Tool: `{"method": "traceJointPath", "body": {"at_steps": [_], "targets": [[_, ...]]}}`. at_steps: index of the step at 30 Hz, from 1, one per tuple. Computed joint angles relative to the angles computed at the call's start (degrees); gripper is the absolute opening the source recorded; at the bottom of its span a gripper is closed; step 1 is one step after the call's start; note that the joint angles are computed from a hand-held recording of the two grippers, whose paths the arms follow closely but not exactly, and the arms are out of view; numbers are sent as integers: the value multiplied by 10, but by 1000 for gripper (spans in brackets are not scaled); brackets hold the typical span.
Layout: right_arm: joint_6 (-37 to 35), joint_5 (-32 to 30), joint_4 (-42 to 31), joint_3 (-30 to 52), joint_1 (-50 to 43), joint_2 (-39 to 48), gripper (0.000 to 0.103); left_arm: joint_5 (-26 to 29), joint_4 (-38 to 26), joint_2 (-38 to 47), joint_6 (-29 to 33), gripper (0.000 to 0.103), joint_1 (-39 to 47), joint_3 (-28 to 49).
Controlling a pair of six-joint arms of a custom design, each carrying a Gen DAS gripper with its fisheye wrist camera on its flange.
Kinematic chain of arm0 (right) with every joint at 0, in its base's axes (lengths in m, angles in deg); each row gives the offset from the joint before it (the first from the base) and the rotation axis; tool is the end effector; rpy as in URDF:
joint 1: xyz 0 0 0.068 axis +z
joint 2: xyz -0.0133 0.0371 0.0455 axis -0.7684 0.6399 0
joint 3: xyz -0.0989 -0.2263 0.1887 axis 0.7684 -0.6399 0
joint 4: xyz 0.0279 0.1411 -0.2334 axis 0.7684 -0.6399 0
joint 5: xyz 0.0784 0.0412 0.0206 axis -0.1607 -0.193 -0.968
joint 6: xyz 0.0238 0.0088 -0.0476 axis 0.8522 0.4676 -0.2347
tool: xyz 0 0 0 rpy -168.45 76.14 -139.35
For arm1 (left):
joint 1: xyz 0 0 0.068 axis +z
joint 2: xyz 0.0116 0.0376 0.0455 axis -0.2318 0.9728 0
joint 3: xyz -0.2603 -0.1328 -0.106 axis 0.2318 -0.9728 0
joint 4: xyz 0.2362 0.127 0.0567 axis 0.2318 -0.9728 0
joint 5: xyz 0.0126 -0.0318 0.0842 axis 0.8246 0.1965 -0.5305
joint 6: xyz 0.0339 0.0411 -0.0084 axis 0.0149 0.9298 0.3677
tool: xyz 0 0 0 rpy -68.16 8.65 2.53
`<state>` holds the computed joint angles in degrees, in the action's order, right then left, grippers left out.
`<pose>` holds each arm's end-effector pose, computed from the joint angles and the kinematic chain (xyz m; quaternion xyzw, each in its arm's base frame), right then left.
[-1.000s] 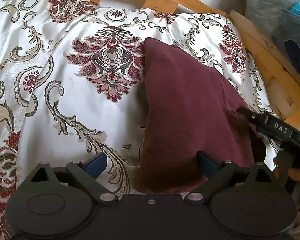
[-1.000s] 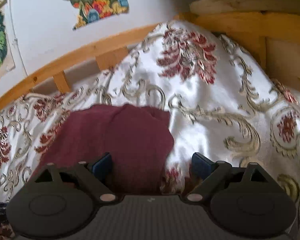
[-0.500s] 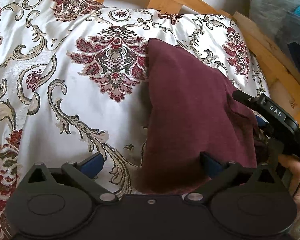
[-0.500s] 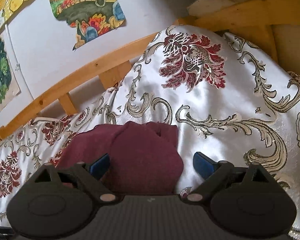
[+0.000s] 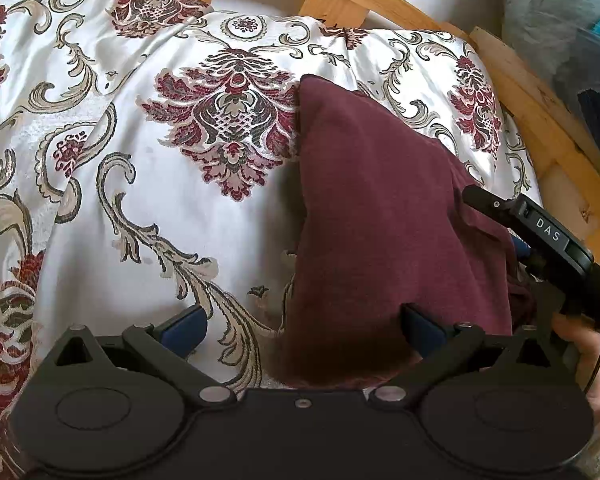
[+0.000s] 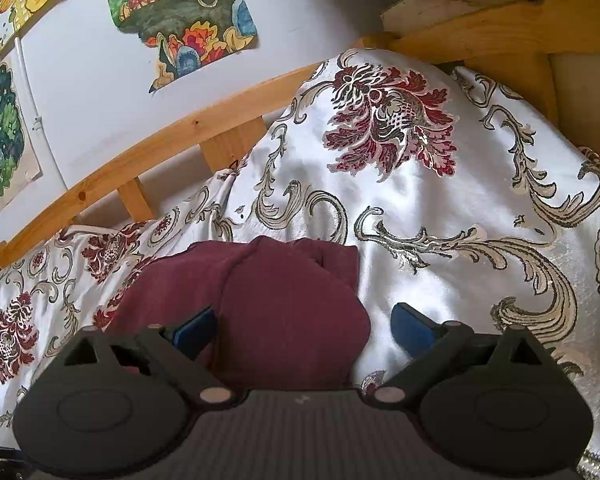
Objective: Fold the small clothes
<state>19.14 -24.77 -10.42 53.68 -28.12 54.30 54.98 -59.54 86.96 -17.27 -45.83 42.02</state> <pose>0.2375 0.0992 0.1341 -0.0221 0.8455 0.2252 0.4836 0.1700 -0.1012 0.1694 -0.1132 0.9193 -0.1655 0.3386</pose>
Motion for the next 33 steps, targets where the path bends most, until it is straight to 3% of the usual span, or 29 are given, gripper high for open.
{"method": "traceJointPath", "body": {"at_steps": [4, 7, 10, 14, 15, 19, 22, 26, 28, 29, 30, 32, 33], "targets": [[5, -1, 8, -3, -2, 0, 96, 4, 2, 1, -5, 102, 2, -1], [19, 12, 20, -11, -3, -7, 88, 4, 1, 0, -6, 102, 2, -1], [17, 32, 33, -16, -1, -14, 64, 5, -1, -2, -4, 102, 3, 0], [-14, 38, 17, -6, 5, -21, 14, 3, 5, -24, 3, 102, 7, -7], [-30, 38, 17, -3, 7, -20, 9, 1, 15, -35, 6, 102, 7, -13], [-89, 70, 29, 4, 29, -26, 8, 1, 64, -60, 25, 102, 10, -33], [-107, 86, 23, 16, 26, -18, 8, 9, 65, -40, 42, 102, 16, -18], [-53, 22, -13, 34, -19, 6, 10, 19, 42, -5, 51, 102, 26, -1], [-38, 0, -13, 34, -31, 7, 20, 41, 50, -8, 46, 102, 40, -9], [-34, -14, -9, 33, -38, 8, 32, 53, 53, -9, 44, 102, 47, -10], [-25, -33, -3, 33, -47, 11, 50, 68, 57, -9, 43, 102, 56, -13], [1, -74, 19, 33, -66, 23, 63, 101, 69, -15, 43, 102, 76, -20], [12, -96, 26, 35, -77, 32, 63, 120, 79, -17, 43, 102, 86, -24]]}}
